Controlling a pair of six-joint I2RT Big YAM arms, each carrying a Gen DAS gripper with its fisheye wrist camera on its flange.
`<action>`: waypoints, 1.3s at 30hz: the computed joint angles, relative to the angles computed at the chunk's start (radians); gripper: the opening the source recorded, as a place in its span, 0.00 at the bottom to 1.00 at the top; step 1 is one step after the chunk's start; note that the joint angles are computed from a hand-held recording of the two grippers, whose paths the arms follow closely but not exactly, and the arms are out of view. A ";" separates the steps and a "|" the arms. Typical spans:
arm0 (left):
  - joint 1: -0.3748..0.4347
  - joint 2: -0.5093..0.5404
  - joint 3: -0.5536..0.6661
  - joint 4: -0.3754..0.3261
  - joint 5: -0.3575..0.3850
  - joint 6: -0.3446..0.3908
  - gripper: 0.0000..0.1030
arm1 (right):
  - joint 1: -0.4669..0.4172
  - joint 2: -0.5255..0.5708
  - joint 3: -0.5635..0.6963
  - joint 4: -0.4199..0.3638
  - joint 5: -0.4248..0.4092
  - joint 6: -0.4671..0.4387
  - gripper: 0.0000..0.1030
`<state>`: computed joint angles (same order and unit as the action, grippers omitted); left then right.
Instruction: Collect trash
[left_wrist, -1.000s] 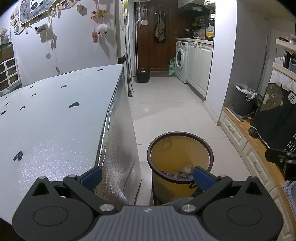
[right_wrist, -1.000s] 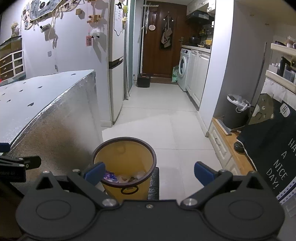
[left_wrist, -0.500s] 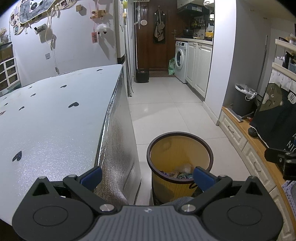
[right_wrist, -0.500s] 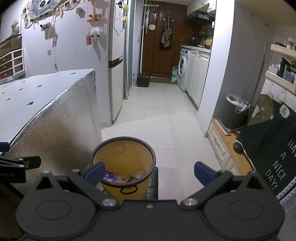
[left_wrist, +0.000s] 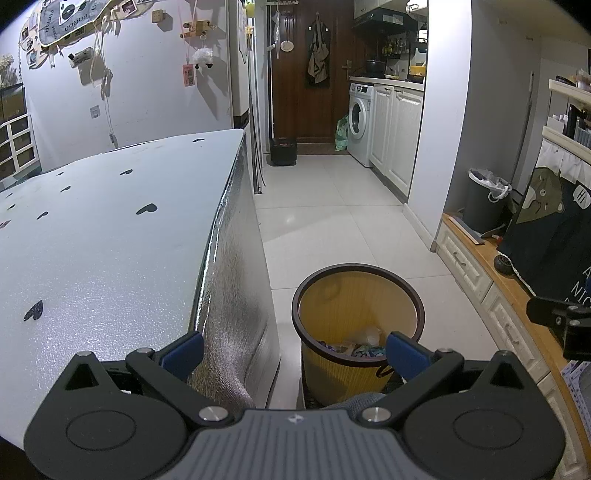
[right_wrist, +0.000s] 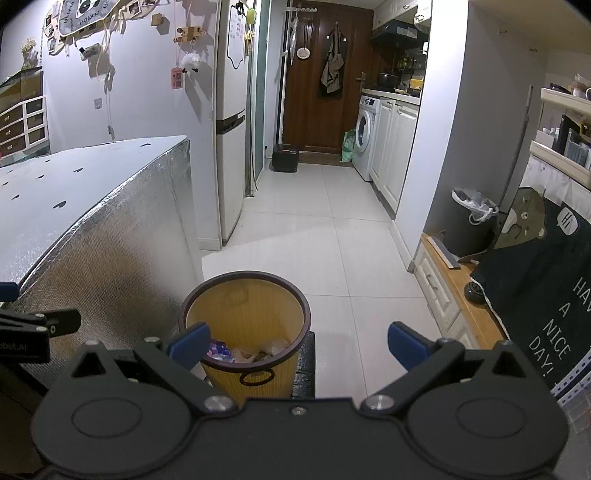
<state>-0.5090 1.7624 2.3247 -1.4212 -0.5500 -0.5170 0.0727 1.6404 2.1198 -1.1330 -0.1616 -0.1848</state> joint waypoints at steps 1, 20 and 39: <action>0.000 0.000 0.000 0.000 0.000 0.000 1.00 | 0.000 0.000 0.000 0.000 0.000 0.000 1.00; -0.004 0.012 0.025 -0.010 -0.004 -0.001 1.00 | 0.001 0.000 0.000 0.002 0.001 -0.001 1.00; 0.005 0.014 0.038 -0.011 0.003 0.008 1.00 | 0.000 0.001 0.004 0.000 0.001 -0.001 1.00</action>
